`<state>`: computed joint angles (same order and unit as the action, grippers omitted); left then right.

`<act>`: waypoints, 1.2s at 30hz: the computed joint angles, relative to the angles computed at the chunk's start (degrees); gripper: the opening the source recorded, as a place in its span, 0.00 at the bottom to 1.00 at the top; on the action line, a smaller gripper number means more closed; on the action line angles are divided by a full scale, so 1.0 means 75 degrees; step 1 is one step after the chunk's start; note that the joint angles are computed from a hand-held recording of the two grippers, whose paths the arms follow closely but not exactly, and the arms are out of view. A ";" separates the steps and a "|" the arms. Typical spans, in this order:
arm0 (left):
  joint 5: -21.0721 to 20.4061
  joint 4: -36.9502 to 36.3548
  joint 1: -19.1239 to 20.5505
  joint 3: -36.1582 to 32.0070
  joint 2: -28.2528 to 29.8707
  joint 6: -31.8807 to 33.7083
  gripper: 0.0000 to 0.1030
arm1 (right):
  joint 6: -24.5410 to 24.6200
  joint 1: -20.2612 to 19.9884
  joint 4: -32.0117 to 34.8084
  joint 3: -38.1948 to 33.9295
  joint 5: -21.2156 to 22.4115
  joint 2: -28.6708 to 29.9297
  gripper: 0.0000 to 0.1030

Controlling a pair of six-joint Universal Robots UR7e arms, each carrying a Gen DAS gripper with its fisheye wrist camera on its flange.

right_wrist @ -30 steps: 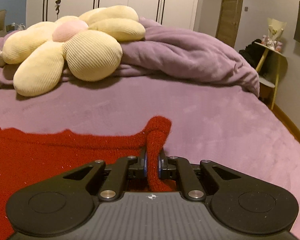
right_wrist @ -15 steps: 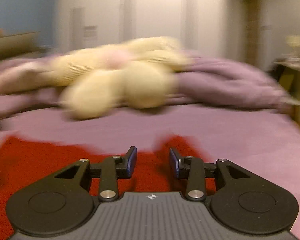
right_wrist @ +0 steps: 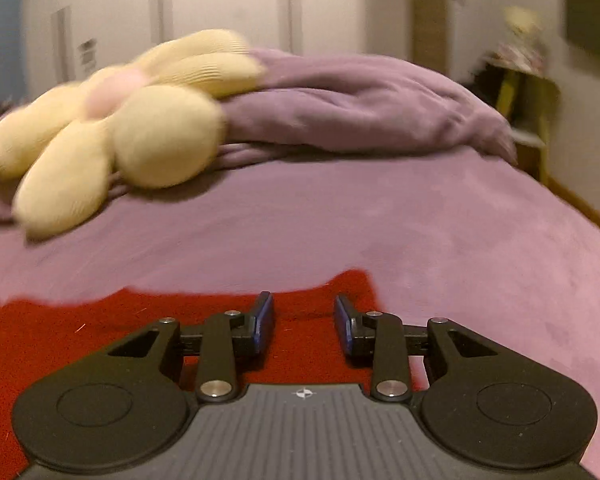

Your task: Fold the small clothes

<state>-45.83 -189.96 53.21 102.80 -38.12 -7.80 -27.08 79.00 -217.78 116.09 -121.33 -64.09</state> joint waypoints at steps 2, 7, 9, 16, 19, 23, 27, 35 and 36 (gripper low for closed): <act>0.0249 -0.0004 -0.0114 0.0097 -0.0062 -0.0133 0.94 | 0.0150 -0.0003 0.0017 0.0028 -0.0008 -0.0027 0.30; -0.0097 -0.0129 -0.0671 0.1258 -0.0980 0.0343 0.93 | -0.0376 0.0524 -0.0543 0.1259 0.0446 -0.0614 0.34; -0.0691 -0.0603 -0.1012 0.2213 -0.1527 0.0511 0.93 | -0.0442 0.0626 -0.0862 0.2343 0.1316 -0.1113 0.35; -0.0314 -0.0621 -0.1880 0.3717 -0.1817 0.0323 0.91 | -0.1638 0.1060 -0.2643 0.3989 0.0680 -0.0504 0.32; 0.0174 -0.0546 -0.1904 0.3777 -0.1892 0.0458 0.92 | -0.1542 0.0865 -0.3011 0.4140 0.0423 -0.0759 0.31; 0.0125 0.0096 -0.1739 0.3892 -0.2384 -0.0319 0.92 | -0.1579 0.0390 -0.2878 0.4216 0.0442 -0.1245 0.16; -0.0068 0.0695 -0.1569 0.4251 -0.3059 -0.1214 0.93 | -0.1339 0.0527 -0.3027 0.4422 0.0086 -0.1383 0.16; 0.0167 0.1317 -0.1377 0.4297 -0.3549 -0.1767 0.93 | -0.1043 0.0869 -0.3118 0.4324 -0.1463 -0.1279 0.26; 0.0309 0.1386 -0.1390 0.4305 -0.3587 -0.1844 0.93 | -0.0735 0.0904 -0.2910 0.4361 -0.1626 -0.1403 0.26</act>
<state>-43.51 -179.56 42.79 135.09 -65.03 -21.64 -32.59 85.78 -239.60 148.79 -133.53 -74.61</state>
